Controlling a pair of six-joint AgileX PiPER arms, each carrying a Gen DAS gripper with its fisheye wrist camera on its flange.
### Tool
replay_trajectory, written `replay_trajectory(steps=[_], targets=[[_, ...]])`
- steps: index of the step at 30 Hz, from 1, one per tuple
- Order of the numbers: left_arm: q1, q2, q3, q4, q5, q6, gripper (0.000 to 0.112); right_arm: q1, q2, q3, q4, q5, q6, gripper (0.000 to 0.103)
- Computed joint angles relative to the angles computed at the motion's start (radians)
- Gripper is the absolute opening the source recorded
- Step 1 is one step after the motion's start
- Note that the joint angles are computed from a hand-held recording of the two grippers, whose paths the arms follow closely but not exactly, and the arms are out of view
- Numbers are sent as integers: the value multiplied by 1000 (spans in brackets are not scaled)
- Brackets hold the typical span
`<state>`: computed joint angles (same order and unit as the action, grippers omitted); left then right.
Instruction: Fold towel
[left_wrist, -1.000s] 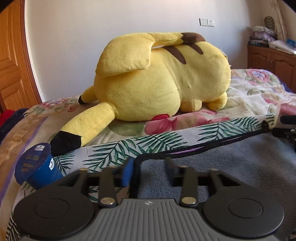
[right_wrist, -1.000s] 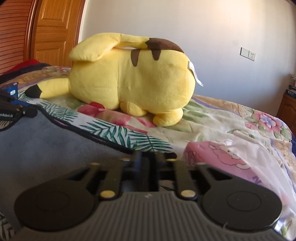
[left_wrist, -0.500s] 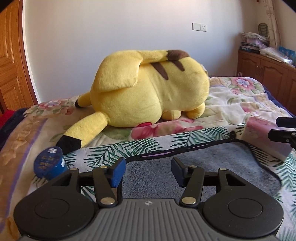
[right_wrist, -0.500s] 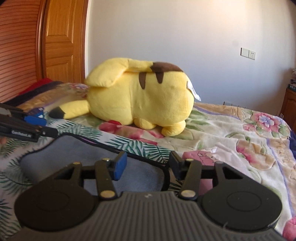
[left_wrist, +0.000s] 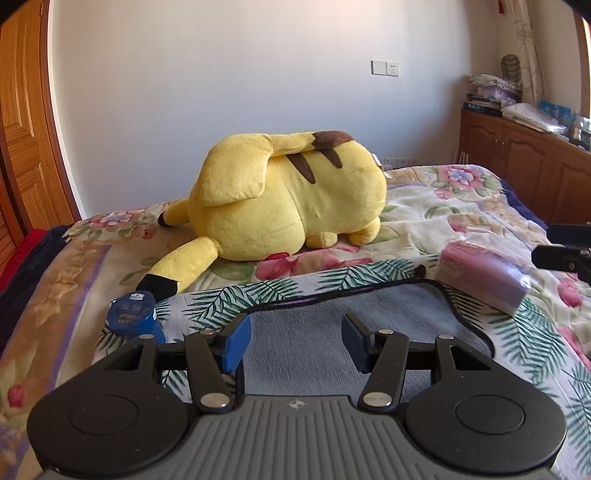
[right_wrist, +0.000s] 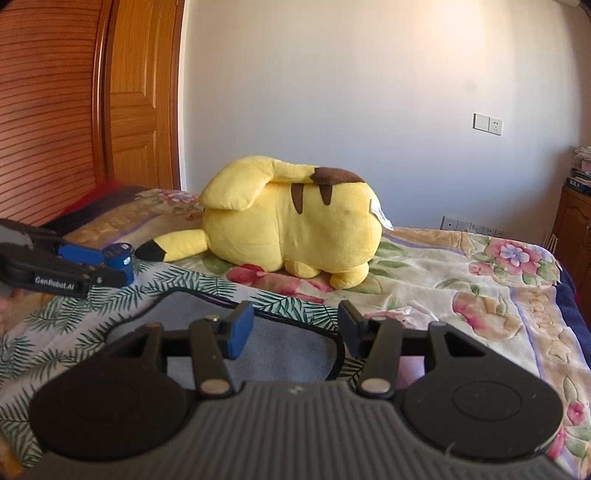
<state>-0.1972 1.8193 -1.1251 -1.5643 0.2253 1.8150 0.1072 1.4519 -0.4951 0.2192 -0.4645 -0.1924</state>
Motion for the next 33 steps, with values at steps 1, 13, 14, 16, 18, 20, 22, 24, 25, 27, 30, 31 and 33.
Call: replay_trajectory(steps=[1, 13, 14, 16, 18, 20, 22, 24, 25, 27, 30, 31, 33], targets=[[2, -19, 19, 5, 3, -1, 36, 8, -20, 10, 24, 7, -16, 52], [38, -237, 193, 33, 62, -23, 56, 149, -224, 88, 433, 50, -339, 62], [41, -251, 198, 49, 65, -34, 58, 164, -241, 94, 479, 48, -374, 65], [42, -283, 215, 62, 65, -44, 65, 196, -269, 103, 571, 39, -445, 72], [49, -314, 229, 74, 75, -55, 72, 235, -295, 109, 680, 20, -530, 81], [59, -341, 240, 102, 92, -85, 78, 274, -319, 116, 771, -8, -607, 94], [67, -371, 258, 96, 101, -80, 85, 312, -344, 123, 844, -33, -667, 102], [75, -397, 274, 103, 115, -88, 87, 336, -366, 124, 904, -40, -719, 103], [78, -408, 276, 130, 121, -115, 87, 351, -378, 122, 948, -40, -759, 103], [82, -430, 285, 171, 130, -151, 87, 380, -394, 120, 1020, -55, -817, 103], [82, -469, 306, 198, 133, -173, 87, 437, -416, 122, 1105, -98, -882, 103], [83, -483, 313, 213, 136, -188, 87, 458, -425, 122, 1134, -115, -904, 103], [86, -511, 324, 257, 145, -234, 87, 496, -445, 122, 1188, -145, -948, 103]])
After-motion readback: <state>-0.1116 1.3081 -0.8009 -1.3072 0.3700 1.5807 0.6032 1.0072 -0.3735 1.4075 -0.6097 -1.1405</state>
